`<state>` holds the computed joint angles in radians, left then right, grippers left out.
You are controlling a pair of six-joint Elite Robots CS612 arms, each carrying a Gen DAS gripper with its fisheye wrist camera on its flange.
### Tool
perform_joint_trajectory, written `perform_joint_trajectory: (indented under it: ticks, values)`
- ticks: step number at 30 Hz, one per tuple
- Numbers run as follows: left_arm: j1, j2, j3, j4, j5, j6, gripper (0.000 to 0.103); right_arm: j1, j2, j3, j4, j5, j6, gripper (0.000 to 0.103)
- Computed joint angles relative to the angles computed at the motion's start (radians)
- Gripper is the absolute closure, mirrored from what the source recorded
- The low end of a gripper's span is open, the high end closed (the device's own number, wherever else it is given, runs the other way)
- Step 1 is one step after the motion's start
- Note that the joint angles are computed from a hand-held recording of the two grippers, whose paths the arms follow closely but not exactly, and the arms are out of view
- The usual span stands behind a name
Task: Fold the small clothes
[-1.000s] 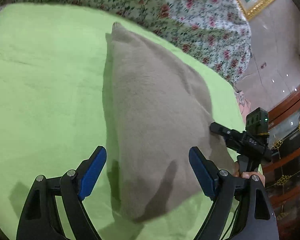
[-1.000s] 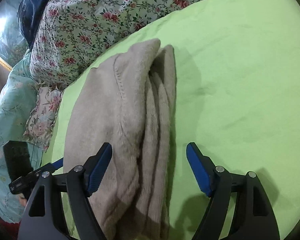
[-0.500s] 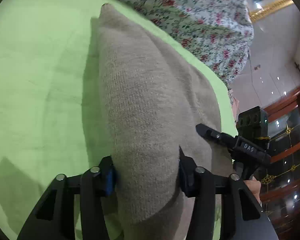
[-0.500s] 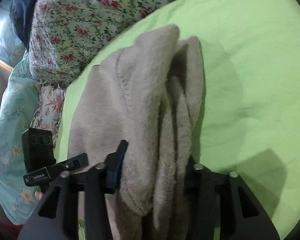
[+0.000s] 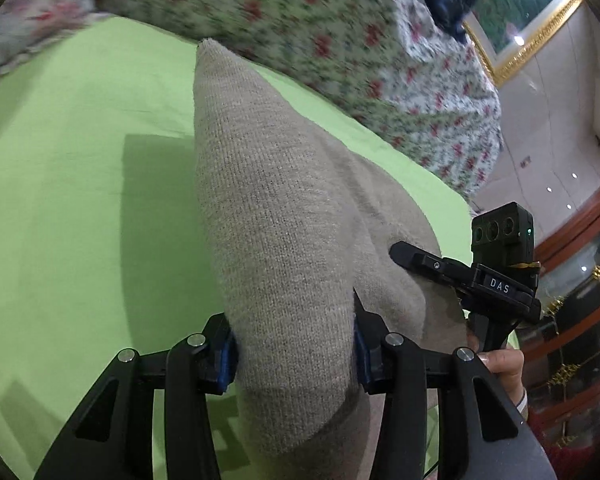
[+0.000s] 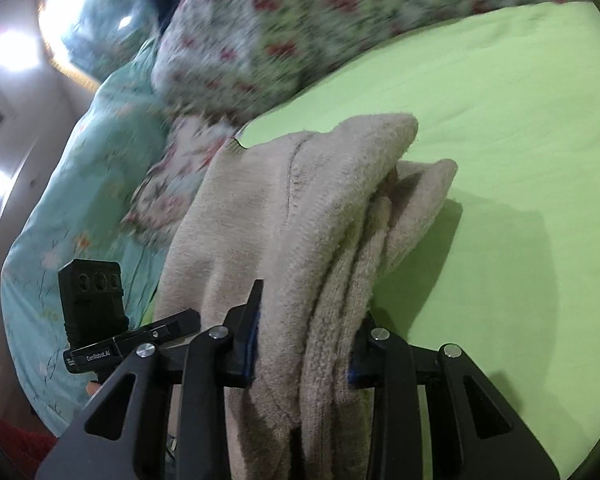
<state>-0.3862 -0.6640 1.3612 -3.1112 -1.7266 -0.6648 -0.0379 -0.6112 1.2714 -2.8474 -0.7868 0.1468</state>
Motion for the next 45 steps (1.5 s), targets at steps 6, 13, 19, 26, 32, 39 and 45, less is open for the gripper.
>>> perform_joint_trajectory:
  ticks: [6, 13, 19, 26, 32, 39, 45]
  values:
    - [0.015, -0.039, 0.122, -0.083, 0.022, -0.057, 0.057, 0.037, 0.023, -0.03, 0.065, 0.016, -0.04, 0.07]
    - [0.018, -0.011, 0.144, -0.116, 0.014, -0.099, 0.051, 0.054, 0.034, -0.04, 0.109, -0.061, -0.054, 0.069]
    - [0.006, -0.017, 0.154, -0.099, 0.054, -0.115, 0.037, 0.052, 0.036, -0.025, 0.083, -0.074, -0.008, 0.061]
    - [-0.025, -0.094, 0.256, -0.102, 0.224, -0.125, 0.028, 0.051, -0.022, 0.047, -0.01, -0.189, 0.037, 0.051]
    - [-0.041, -0.12, 0.269, -0.068, 0.345, -0.099, 0.031, 0.059, -0.015, -0.009, -0.033, -0.242, 0.03, 0.051]
    - [-0.055, -0.111, 0.224, 0.029, 0.387, -0.038, 0.039, 0.078, 0.045, -0.141, 0.055, -0.284, 0.016, 0.094]
    - [-0.067, -0.09, 0.192, 0.089, 0.418, -0.035, 0.038, 0.089, 0.054, -0.173, 0.101, -0.387, -0.037, 0.095]
